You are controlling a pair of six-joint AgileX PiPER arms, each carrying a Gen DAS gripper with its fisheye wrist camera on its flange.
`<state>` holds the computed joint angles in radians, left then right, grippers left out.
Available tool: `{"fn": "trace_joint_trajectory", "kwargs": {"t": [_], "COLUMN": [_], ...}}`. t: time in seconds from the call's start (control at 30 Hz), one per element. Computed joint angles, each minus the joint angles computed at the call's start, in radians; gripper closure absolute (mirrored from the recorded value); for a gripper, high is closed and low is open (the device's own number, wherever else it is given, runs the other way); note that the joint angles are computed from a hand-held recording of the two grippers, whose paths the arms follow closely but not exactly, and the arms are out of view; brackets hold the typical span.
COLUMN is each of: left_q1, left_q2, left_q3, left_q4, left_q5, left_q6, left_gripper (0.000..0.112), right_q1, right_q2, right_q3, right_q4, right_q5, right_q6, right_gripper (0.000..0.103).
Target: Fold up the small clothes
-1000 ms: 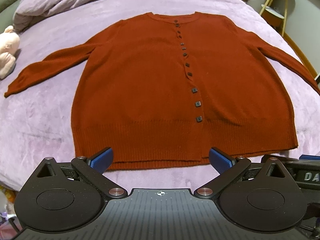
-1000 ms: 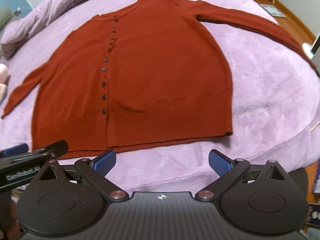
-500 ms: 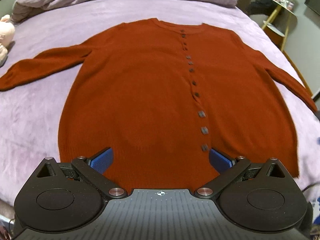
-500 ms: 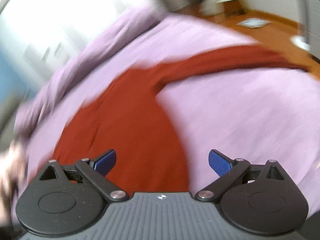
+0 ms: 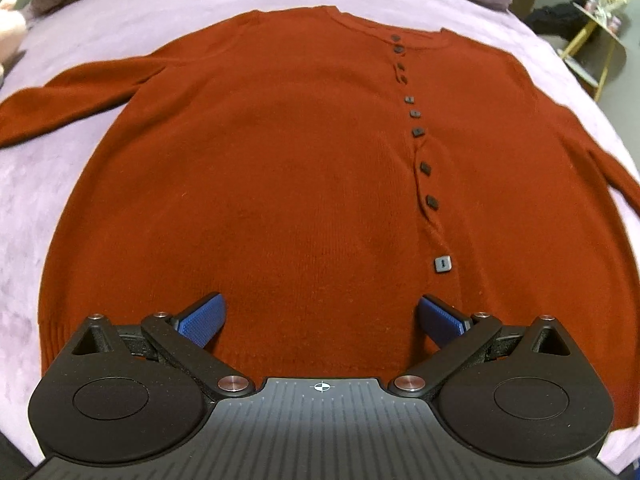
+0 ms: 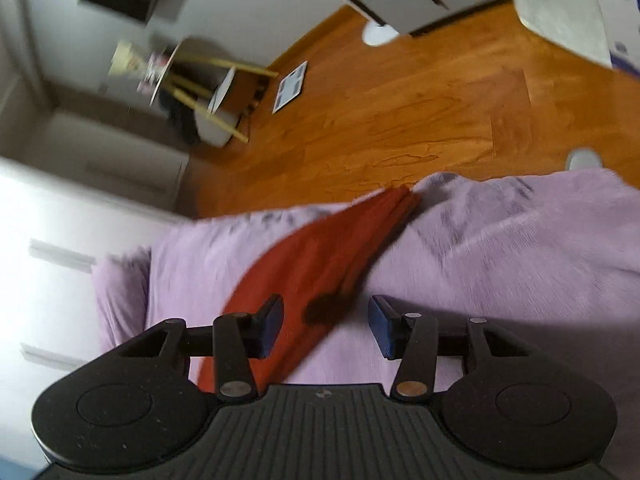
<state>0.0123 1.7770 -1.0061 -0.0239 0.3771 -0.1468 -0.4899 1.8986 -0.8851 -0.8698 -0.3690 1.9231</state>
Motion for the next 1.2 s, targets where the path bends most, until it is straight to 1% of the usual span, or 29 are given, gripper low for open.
{"fn": "trace_joint_trajectory", "kwargs": {"t": [0.07,0.1,0.13,0.2,0.23,0.27,0.3,0.33,0.4,0.43,0.5,0.53,0.57,0.6,0.63,0.7,0.73,0.77,0.8,0.83,0.87,0.9,0.97,1.03,1.1,1.17,1.2], "left_q1": [-0.001,-0.003,0.0,0.012,0.021,0.03,0.04,0.044,0.046,0.037,0.017,0.016,0.02,0.03,0.037,0.057,0.071,0.085,0.098,0.105,0.106,0.11,0.115,0.124,0.148,0.169,0.183], "left_q2": [-0.001,-0.002,-0.005,0.0,0.003,0.007,0.009,0.012,0.021,0.024,0.014,0.002,-0.011,-0.021,-0.028,-0.015,-0.004,0.015,0.042,0.078,0.108,0.144,0.205,0.252,0.27,0.27,0.267], "left_q3": [0.016,0.022,0.03,0.022,0.015,0.006,-0.002,-0.012,-0.046,-0.067,-0.086,-0.087,-0.087,-0.09,-0.105,-0.162,-0.185,-0.207,-0.232,-0.266,-0.296,-0.334,-0.395,-0.439,-0.433,-0.402,-0.386], "left_q4": [0.011,0.01,0.0,-0.049,-0.084,-0.116,-0.148,-0.162,-0.149,-0.104,-0.036,-0.049,-0.102,-0.195,-0.294,-0.494,-0.594,-0.694,-0.785,-0.835,-0.846,-0.854,-0.835,-0.811,-0.855,-0.9,-0.929], "left_q5": [-0.019,-0.027,-0.033,-0.024,-0.014,-0.002,0.013,0.029,0.074,0.098,0.101,0.082,0.06,0.04,0.035,0.078,0.101,0.126,0.156,0.189,0.215,0.249,0.302,0.347,0.385,0.393,0.406], "left_q6": [-0.002,0.001,0.02,0.093,0.14,0.18,0.22,0.242,0.252,0.205,0.115,0.124,0.174,0.263,0.35,0.506,0.586,0.67,0.743,0.777,0.77,0.763,0.728,0.678,0.688,0.718,0.739], "left_gripper": [0.009,0.009,0.009,0.009,0.009,0.009,0.009,0.009,0.009,0.009,0.009,0.009,0.009,0.009,0.009,0.009,0.009,0.009,0.009,0.01,0.012,0.017,0.022,0.031,0.035,0.039,0.042], "right_q1": [0.004,0.012,0.023,0.028,0.037,0.05,0.069,0.089,0.128,0.162,0.251,0.309,0.36,0.42,0.465,0.531,0.559,0.583,0.604,0.629,0.642,0.652,0.634,0.603,0.579,0.548,0.538], "right_q2": [0.043,0.059,0.073,0.085,0.086,0.084,0.076,0.062,0.0,-0.044,-0.12,-0.152,-0.175,-0.2,-0.212,-0.208,-0.195,-0.174,-0.159,-0.142,-0.127,-0.114,-0.096,-0.102,-0.115,-0.119,-0.115], "right_q3": [-0.028,-0.054,-0.078,-0.114,-0.126,-0.137,-0.151,-0.165,-0.17,-0.165,-0.134,-0.114,-0.097,-0.074,-0.056,-0.047,-0.049,-0.056,-0.059,-0.053,-0.041,-0.032,0.001,0.046,0.087,0.119,0.143], "right_q4": [0.09,0.085,0.117,0.087,0.106,0.165,0.241,0.318,0.436,0.452,0.523,0.531,0.506,0.441,0.351,0.151,0.067,-0.026,-0.08,-0.094,-0.079,-0.09,-0.132,-0.158,-0.179,-0.187,-0.164], "right_q5": [0.0,0.026,0.056,0.104,0.134,0.169,0.216,0.263,0.307,0.302,0.244,0.196,0.15,0.082,0.013,-0.1,-0.146,-0.18,-0.182,-0.167,-0.152,-0.128,-0.131,-0.131,-0.141,-0.16,-0.182], "right_q6": [-0.07,-0.076,-0.121,-0.146,-0.195,-0.285,-0.385,-0.485,-0.684,-0.784,-0.981,-1.038,-1.054,-1.031,-0.974,-0.84,-0.778,-0.698,-0.642,-0.611,-0.605,-0.559,-0.447,-0.386,-0.371,-0.38,-0.408], "right_gripper": [0.059,0.063,0.07,0.079,0.088,0.095,0.097,0.097,0.097,0.098,0.098,0.098,0.098,0.098,0.098,0.097,0.094,0.085,0.079,0.074,0.074,0.074,0.074,0.074,0.073,0.073,0.073]}}
